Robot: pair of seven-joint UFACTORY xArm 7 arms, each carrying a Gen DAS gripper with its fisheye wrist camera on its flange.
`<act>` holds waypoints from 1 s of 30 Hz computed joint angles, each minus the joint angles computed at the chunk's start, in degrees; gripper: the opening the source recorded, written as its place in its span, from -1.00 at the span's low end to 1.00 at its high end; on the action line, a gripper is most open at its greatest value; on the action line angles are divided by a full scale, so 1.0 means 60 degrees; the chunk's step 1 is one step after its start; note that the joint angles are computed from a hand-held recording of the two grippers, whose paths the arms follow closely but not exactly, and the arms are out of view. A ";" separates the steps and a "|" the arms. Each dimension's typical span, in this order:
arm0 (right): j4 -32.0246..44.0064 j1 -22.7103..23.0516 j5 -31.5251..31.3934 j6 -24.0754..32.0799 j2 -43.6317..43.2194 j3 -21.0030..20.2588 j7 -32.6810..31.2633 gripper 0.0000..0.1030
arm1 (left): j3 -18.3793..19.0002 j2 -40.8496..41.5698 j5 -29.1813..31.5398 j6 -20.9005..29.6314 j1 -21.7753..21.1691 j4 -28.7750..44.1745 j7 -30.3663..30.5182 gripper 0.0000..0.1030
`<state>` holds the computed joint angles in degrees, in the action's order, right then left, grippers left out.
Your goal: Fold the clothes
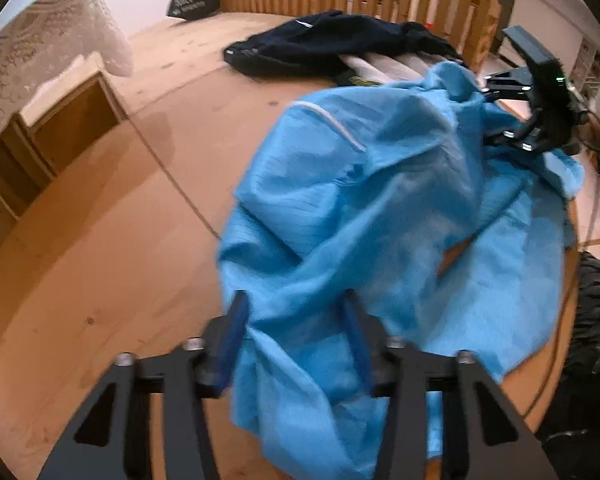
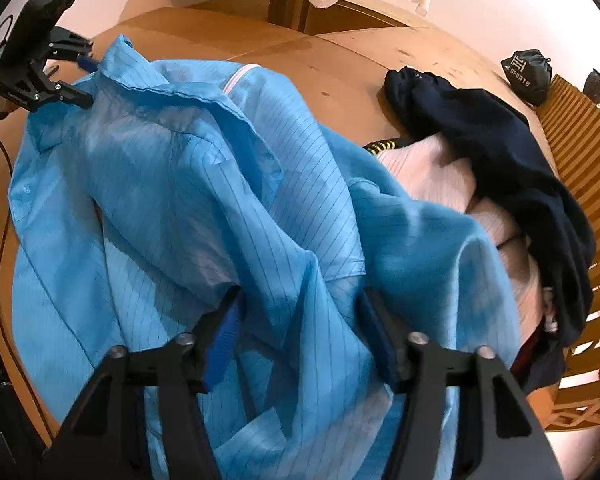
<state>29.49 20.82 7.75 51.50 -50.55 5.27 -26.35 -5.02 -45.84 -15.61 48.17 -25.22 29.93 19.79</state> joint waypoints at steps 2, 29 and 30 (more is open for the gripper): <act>-0.0039 -0.0073 -0.0030 0.0060 -0.0098 0.0064 0.0174 -0.74 | -0.0083 -0.0149 0.0050 0.0176 -0.0114 -0.0105 0.0065 -0.61; 0.7043 -0.2288 -0.2159 -0.0200 -0.0676 0.1820 0.3173 -0.96 | -0.0447 -0.2073 0.1788 -0.0177 0.1670 0.5222 -0.2594 -0.97; 0.7484 -0.2431 -0.2177 -0.0045 -0.0547 0.1928 0.3256 -0.96 | -0.0492 -0.2055 0.1875 -0.0038 0.1789 0.5571 -0.2579 -0.97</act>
